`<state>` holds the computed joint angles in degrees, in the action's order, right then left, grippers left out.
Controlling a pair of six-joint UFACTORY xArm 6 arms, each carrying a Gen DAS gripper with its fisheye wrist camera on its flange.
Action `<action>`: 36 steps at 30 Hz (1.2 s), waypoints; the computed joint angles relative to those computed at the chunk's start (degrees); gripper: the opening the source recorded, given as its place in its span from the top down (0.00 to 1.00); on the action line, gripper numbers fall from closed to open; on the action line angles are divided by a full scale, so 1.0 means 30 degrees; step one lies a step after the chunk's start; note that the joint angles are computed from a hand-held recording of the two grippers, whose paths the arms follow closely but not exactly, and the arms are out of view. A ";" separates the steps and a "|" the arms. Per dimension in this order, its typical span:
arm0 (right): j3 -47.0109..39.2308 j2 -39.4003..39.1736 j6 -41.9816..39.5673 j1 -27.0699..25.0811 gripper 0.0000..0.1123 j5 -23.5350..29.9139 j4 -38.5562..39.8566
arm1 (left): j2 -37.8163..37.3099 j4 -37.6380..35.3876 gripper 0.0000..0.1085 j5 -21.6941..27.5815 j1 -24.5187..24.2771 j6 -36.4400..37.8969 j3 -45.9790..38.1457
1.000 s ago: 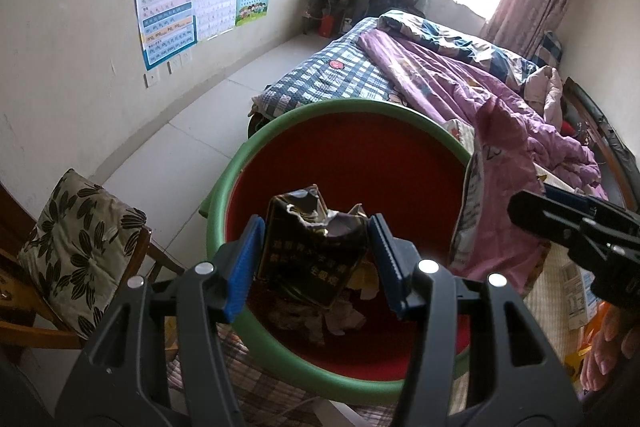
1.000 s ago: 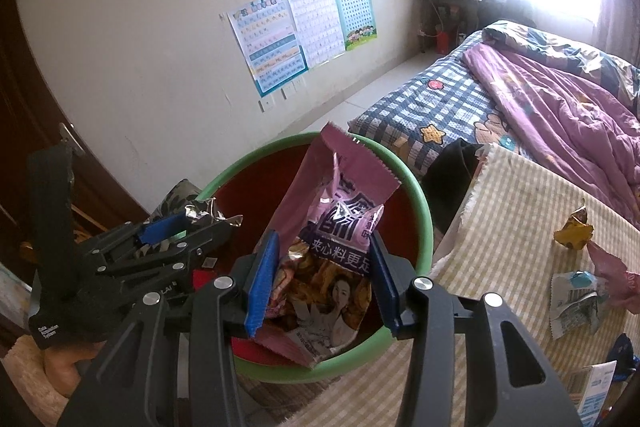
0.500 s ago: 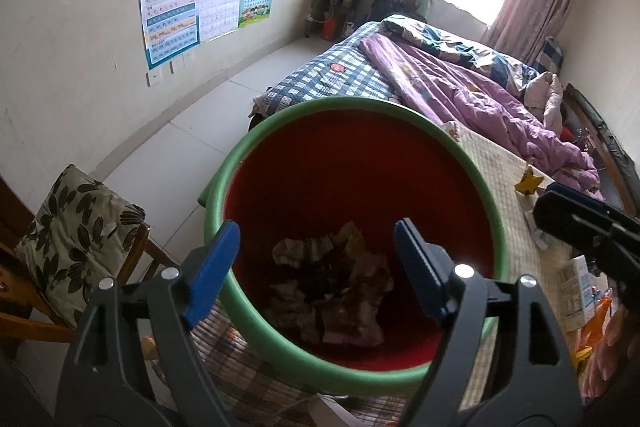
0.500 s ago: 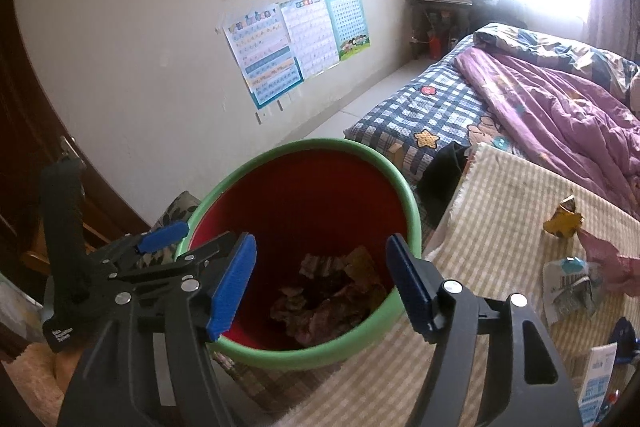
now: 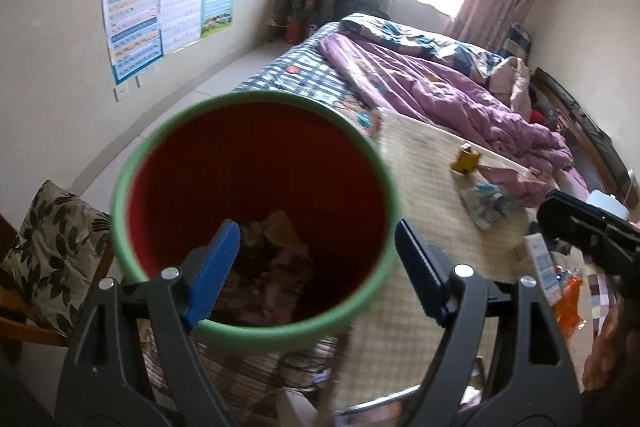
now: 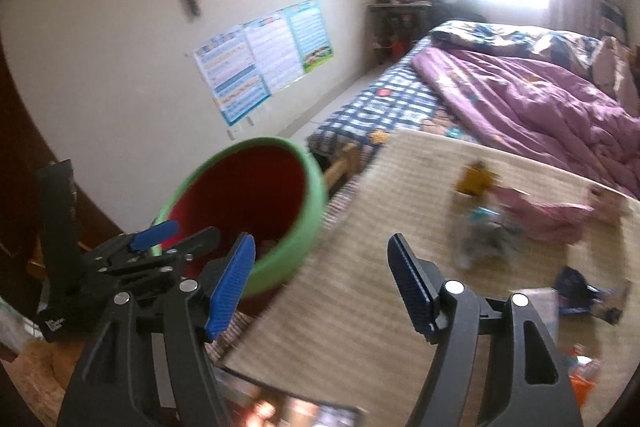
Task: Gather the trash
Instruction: 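Grasp the white milk carton with the left gripper while the right grasps the orange bag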
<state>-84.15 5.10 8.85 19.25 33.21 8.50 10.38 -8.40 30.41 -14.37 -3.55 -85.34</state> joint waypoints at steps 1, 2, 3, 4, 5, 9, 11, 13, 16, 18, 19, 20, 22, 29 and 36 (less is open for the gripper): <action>0.0746 -0.0626 -0.0028 -0.0403 0.40 -0.0034 0.0012 | -0.0069 0.0180 0.29 -0.0028 -0.0273 -0.0269 0.0074; 0.1436 -0.1205 -0.0024 -0.0815 0.40 -0.0037 -0.0007 | -0.0126 0.0318 0.29 -0.0064 -0.0517 -0.0507 0.0151; 0.1931 -0.1627 -0.0028 -0.1107 0.40 -0.0012 -0.0015 | -0.0164 0.0449 0.29 -0.0084 -0.0746 -0.0742 0.0202; 0.2605 -0.2206 -0.0071 -0.1585 0.40 0.0045 0.0001 | -0.0204 0.0657 0.29 -0.0090 -0.1023 -0.1061 0.0257; 0.3152 -0.2671 -0.0045 -0.1930 0.40 0.0064 -0.0031 | -0.0257 0.0926 0.29 -0.0115 -0.1334 -0.1439 0.0363; 0.5400 -0.4640 -0.0337 -0.3586 0.40 0.0224 0.0141 | -0.0234 0.1811 0.29 -0.0009 -0.2300 -0.2769 0.0328; 0.6492 -0.5574 -0.0592 -0.4410 0.40 0.0351 0.0256 | -0.0186 0.2153 0.29 0.0076 -0.2882 -0.3539 0.0314; 0.7625 -0.6562 -0.0824 -0.5189 0.40 0.0531 0.0480 | 0.0045 0.1849 0.29 0.0255 -0.3534 -0.3772 0.0034; 0.9124 -0.7834 -0.1208 -0.6246 0.40 0.0738 0.0936 | 0.0777 0.1930 0.29 0.0787 -0.4654 -0.3823 -0.0848; 0.9788 -0.8403 -0.1602 -0.6904 0.40 0.0985 0.1486 | 0.1555 0.1784 0.29 0.1288 -0.5326 -0.3717 -0.1847; 1.0170 -0.8764 -0.1773 -0.7246 0.40 0.1139 0.1780 | 0.2088 0.1576 0.29 0.1618 -0.5668 -0.3594 -0.2540; 1.0498 -0.9043 -0.1999 -0.7579 0.40 0.1226 0.2122 | 0.2590 0.1417 0.29 0.1938 -0.5940 -0.3519 -0.3184; 1.0959 -0.9513 -0.2511 -0.8072 0.40 0.1497 0.2741 | 0.3697 0.1187 0.29 0.2591 -0.6441 -0.3528 -0.4641; 1.1944 -1.0494 -0.4072 -0.9098 0.40 0.2492 0.4022 | 0.7254 0.1651 0.29 0.5082 -0.7615 -0.4179 -0.9269; 1.2054 -1.0268 -0.5546 -0.9274 0.40 0.3233 0.5513 | 0.9502 0.2312 0.37 0.7503 -0.8067 -0.4336 -1.2370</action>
<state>-47.99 -25.70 -7.78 -8.57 42.91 25.04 38.89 -1.47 52.92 -38.57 -16.56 -122.46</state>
